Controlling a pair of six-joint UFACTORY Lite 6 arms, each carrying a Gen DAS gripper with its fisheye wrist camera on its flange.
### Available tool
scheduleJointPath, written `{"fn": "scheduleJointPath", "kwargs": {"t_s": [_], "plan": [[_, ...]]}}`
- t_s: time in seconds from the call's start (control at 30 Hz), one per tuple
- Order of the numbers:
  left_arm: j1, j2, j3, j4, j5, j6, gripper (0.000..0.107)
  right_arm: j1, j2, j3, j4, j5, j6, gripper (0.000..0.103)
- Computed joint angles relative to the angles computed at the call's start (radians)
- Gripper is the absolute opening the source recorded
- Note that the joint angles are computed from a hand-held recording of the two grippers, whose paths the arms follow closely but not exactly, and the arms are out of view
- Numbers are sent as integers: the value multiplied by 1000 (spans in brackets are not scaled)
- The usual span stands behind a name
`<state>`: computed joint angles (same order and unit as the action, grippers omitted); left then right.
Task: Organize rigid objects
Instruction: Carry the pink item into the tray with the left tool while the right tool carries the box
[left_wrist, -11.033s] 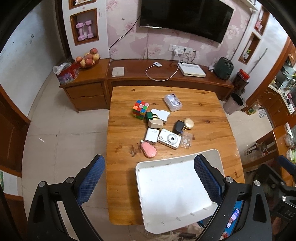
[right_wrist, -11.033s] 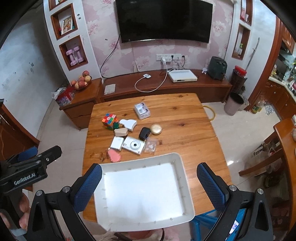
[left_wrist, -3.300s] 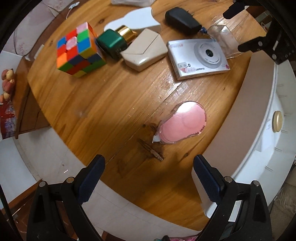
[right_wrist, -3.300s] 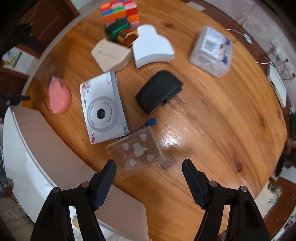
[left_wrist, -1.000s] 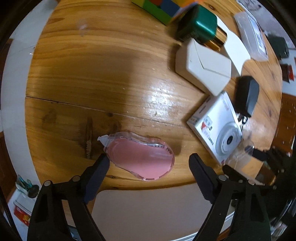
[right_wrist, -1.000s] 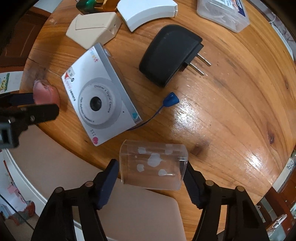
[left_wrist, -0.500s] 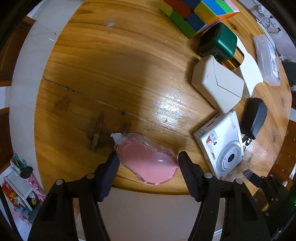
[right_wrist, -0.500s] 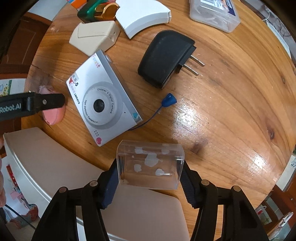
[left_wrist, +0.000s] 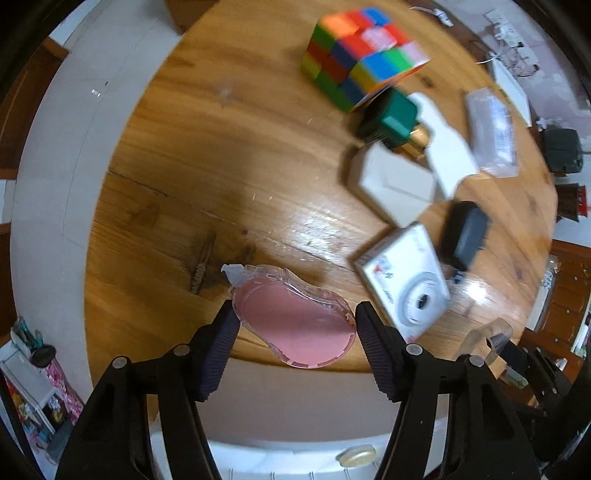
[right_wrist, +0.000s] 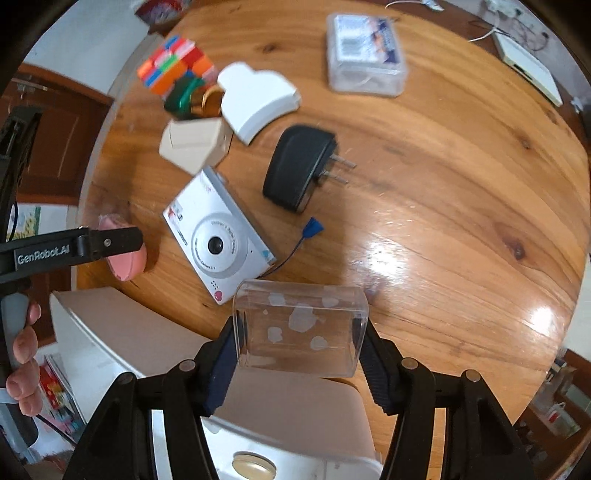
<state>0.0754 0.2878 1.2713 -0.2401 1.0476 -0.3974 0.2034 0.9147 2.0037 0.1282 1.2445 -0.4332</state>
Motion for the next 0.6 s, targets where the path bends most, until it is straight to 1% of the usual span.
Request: {"fn": "scheduleJointPath", "kwargs": {"t_s": [0.07,0.13,0.17,0.23,0.3,0.33,0.37,0.4,0.47,0.5,0.57,0.6], "plan": [[-7,-45,23,7,36,0,68,-26,-65,-58,16,-24,-11,61],[-20,-101,34,3,66,9,68,-48,-112,-68,34,-16,-19,61],[-12,-110,68,3,97,28,68,-59,-144,-85,42,-22,-23,61],[-29,-159,108,2,150,51,68,-51,-267,-188,68,-41,-8,61],[-59,-183,153,11,190,68,68,-75,-338,-193,91,-11,-20,61],[-50,-215,175,12,235,95,68,-74,-359,-156,103,23,-10,61],[-77,-246,185,25,259,89,68,-83,-397,-160,118,50,-17,61],[-108,-236,186,21,241,99,68,-83,-400,-125,128,75,-9,61],[-143,-283,189,39,271,116,68,-88,-473,-141,153,113,-15,61],[-178,-305,156,51,244,114,68,-94,-520,-169,167,127,-22,61],[-223,-368,127,76,259,133,68,-107,-629,-268,191,138,-40,61],[-257,-400,63,88,222,131,68,-93,-641,-273,197,139,-29,61]]}}
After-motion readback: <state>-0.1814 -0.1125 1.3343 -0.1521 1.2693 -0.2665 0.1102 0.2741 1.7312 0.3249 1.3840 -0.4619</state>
